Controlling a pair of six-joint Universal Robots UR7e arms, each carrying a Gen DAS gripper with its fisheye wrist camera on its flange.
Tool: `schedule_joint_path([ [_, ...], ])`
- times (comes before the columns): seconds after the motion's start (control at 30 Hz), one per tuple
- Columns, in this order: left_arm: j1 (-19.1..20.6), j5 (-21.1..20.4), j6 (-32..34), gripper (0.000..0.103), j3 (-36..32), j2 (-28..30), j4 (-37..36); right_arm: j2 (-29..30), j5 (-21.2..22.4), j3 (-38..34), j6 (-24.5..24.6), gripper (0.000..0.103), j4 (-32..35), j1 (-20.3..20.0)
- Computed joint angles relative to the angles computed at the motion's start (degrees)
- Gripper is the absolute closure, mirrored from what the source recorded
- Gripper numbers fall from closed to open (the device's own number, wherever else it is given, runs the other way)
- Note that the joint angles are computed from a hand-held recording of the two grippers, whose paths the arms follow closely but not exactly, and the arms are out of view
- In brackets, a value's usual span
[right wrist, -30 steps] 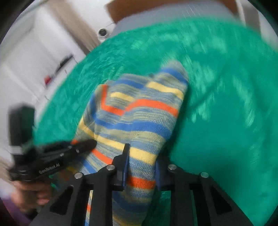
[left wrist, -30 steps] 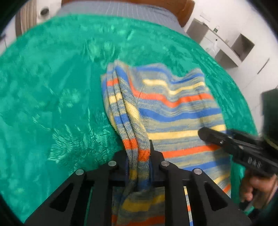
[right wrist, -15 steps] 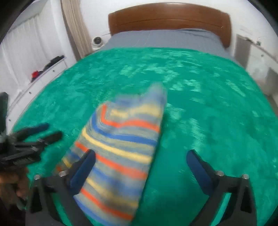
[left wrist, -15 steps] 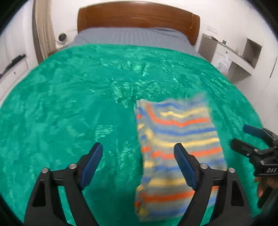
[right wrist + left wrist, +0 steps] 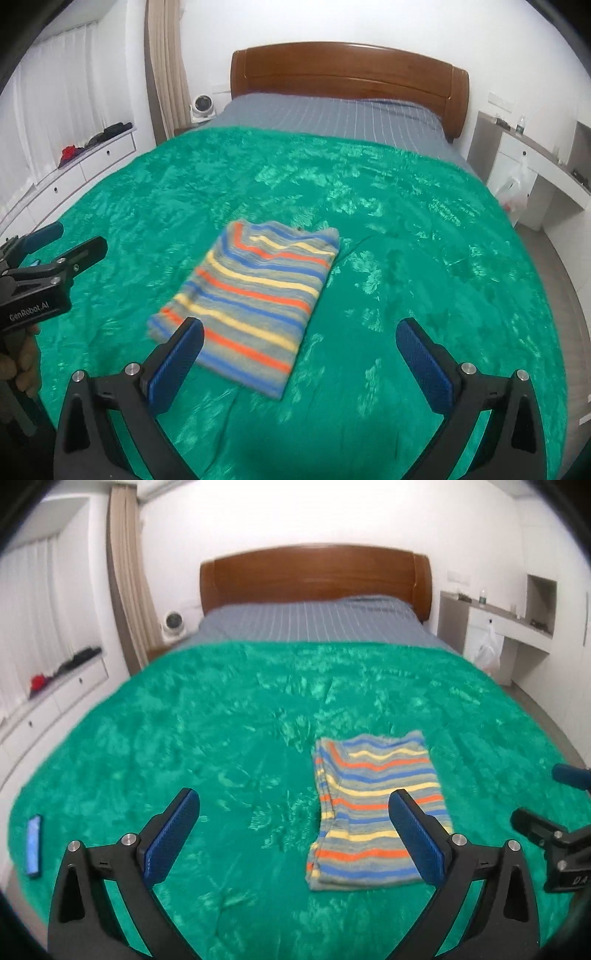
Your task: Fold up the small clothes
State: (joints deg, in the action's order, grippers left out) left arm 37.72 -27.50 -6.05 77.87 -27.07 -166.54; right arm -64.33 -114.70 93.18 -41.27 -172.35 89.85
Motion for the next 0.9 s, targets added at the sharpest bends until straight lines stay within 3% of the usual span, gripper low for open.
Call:
schedule_joint_path([
  [0.13,-3.39,5.33,-4.54,0.000,4.58,-2.66,3.47,-4.43,-2.00,6.26,1.37,0.001,-3.40,2.32],
  [0.23,-5.30,6.18,-9.04,0.000,9.26,-5.51,6.12,-6.79,-4.47,10.31,2.30,0.000,-6.18,3.68],
  [0.37,-6.07,-1.69,-24.36,0.000,14.30,-12.11,20.87,-10.23,-8.05,14.61,6.76,0.000,-3.19,4.87],
  [0.5,-6.87,-5.04,-32.19,0.000,15.87,-15.05,29.16,-13.01,-8.74,16.91,10.08,0.000,0.09,5.66],
  [0.6,-7.97,-5.44,-35.86,0.000,16.20,-16.36,34.59,-14.04,-9.25,17.61,9.79,0.000,0.48,7.31],
  [0.7,-9.66,-2.83,-41.20,0.000,17.35,-17.82,39.90,-14.84,-10.63,18.96,8.68,0.000,-0.76,9.02],
  [0.9,-10.32,-3.88,-45.96,0.000,18.89,-20.01,43.33,-16.26,-12.85,21.26,9.06,0.000,-0.79,9.46],
])
